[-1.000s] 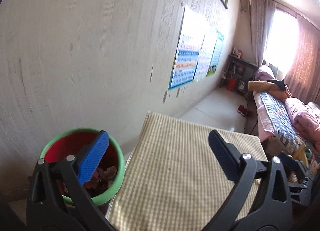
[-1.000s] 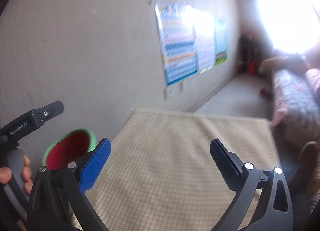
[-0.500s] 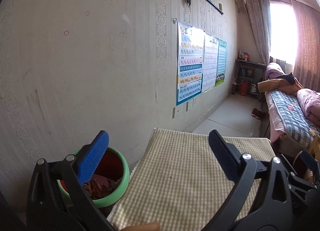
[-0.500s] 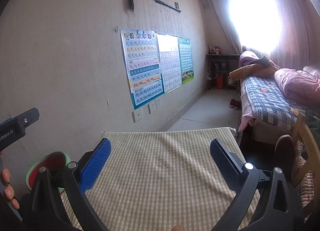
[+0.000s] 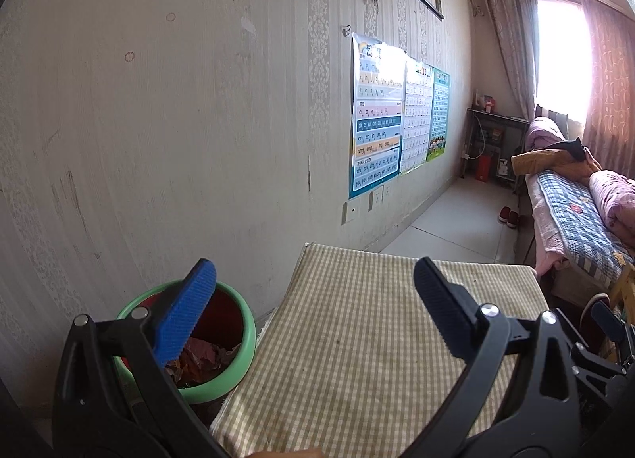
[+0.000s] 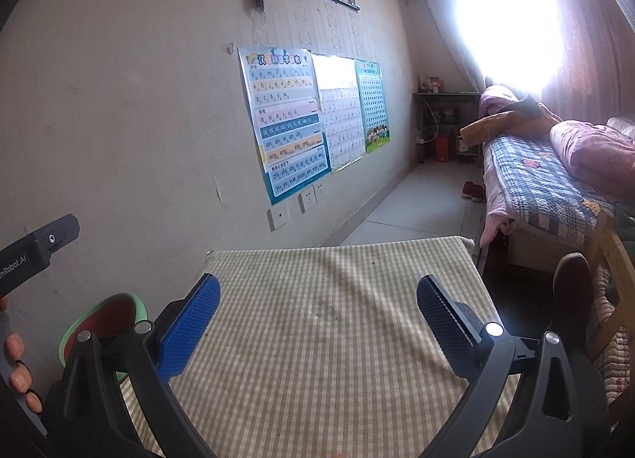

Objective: Collect trash

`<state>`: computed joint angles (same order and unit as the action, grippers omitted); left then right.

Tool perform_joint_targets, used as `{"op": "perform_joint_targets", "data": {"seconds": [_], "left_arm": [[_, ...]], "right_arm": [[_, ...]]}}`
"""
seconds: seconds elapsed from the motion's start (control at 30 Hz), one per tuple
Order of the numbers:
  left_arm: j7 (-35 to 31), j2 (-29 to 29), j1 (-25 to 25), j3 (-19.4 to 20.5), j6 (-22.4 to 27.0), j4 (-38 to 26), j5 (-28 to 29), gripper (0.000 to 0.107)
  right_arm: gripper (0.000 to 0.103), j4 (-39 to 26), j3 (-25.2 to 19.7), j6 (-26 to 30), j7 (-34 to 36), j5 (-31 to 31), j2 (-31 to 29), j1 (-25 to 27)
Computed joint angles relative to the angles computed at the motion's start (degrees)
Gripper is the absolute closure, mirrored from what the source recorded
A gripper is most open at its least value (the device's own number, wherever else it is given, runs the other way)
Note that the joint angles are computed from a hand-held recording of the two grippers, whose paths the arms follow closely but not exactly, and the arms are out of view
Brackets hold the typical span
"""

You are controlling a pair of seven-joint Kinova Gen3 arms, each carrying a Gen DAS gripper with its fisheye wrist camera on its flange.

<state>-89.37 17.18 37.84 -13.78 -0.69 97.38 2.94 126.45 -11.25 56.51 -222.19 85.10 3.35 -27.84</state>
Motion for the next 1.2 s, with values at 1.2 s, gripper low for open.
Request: {"op": "perform_joint_targets", "data": {"seconds": [1.2], "left_arm": [[5.79,1.39,-7.85,7.83,4.75,-2.49,-6.15,0.01]], "right_arm": [[0.007,-1.14,1.07,-5.73,5.36,-2.52,1.4,1.14]]}}
